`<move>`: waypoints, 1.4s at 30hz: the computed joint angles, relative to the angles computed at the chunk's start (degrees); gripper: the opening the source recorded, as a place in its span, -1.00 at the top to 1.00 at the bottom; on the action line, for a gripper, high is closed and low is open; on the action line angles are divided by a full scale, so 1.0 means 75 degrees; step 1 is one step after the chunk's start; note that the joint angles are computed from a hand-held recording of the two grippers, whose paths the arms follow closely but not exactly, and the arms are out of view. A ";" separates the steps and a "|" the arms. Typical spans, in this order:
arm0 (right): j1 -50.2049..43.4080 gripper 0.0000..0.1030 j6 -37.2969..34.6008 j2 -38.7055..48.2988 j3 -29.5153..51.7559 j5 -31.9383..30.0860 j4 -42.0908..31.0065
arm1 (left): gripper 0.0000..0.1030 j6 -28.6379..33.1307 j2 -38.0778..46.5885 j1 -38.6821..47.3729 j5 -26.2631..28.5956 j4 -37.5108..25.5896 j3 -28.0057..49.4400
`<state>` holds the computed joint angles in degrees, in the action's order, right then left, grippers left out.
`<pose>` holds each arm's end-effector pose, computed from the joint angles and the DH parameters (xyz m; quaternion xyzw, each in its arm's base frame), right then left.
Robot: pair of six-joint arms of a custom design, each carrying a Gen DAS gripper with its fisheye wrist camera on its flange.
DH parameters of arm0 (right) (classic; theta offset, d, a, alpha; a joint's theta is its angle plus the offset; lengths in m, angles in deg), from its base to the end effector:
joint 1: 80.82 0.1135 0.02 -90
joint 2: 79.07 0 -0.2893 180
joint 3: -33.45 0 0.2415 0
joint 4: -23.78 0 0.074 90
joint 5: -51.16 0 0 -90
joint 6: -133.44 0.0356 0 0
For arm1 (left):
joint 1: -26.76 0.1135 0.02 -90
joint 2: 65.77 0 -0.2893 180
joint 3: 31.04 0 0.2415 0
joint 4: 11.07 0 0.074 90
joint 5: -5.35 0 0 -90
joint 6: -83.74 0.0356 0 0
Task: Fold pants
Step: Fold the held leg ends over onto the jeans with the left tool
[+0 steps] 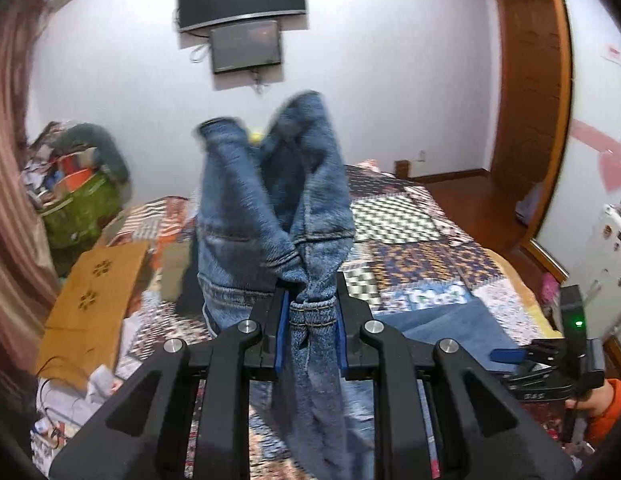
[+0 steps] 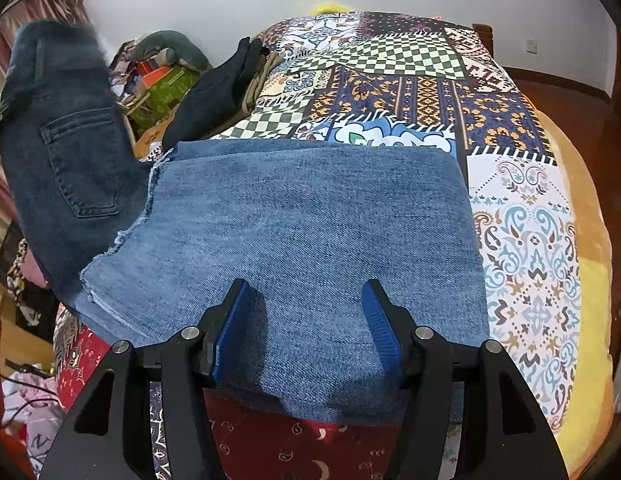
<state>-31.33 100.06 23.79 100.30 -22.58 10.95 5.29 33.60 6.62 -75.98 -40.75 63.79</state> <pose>0.2355 0.2603 0.1721 0.1072 0.9219 0.1985 0.3150 0.3719 -0.1421 0.3184 0.2746 0.8382 -0.1016 0.4601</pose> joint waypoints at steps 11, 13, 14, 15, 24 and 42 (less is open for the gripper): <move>-0.0038 -0.08 0.0016 -0.0084 -0.0405 -0.0137 0.0751 | 0.66 0.0158 0.0798 -0.1126 0.0382 -0.0951 0.0962; -0.0042 -0.08 0.0029 -0.0093 -0.0461 -0.0157 0.0857 | 0.66 0.0270 0.0870 -0.1328 0.0378 -0.1056 0.1007; -0.0041 -0.08 0.0032 -0.0097 -0.0480 -0.0165 0.0888 | 0.66 0.0299 0.0932 -0.1475 0.0351 -0.1093 0.1038; -0.0029 -0.08 0.0042 -0.0101 -0.0487 -0.0160 0.0903 | 0.66 0.0314 0.0971 -0.1562 0.0334 -0.1109 0.1055; -0.0033 -0.08 0.0098 -0.0125 -0.0546 -0.0181 0.1005 | 0.66 -0.0067 0.1295 -0.1969 0.0614 -0.1247 0.1591; 0.0912 -0.08 0.2066 -0.2088 -0.1905 0.1170 -0.0556 | 0.65 0.0483 0.1932 -0.2942 0.0437 -0.1625 0.1092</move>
<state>-24.49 115.55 8.12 86.01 -13.81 6.78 8.92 48.09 -15.45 -72.70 -52.94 71.97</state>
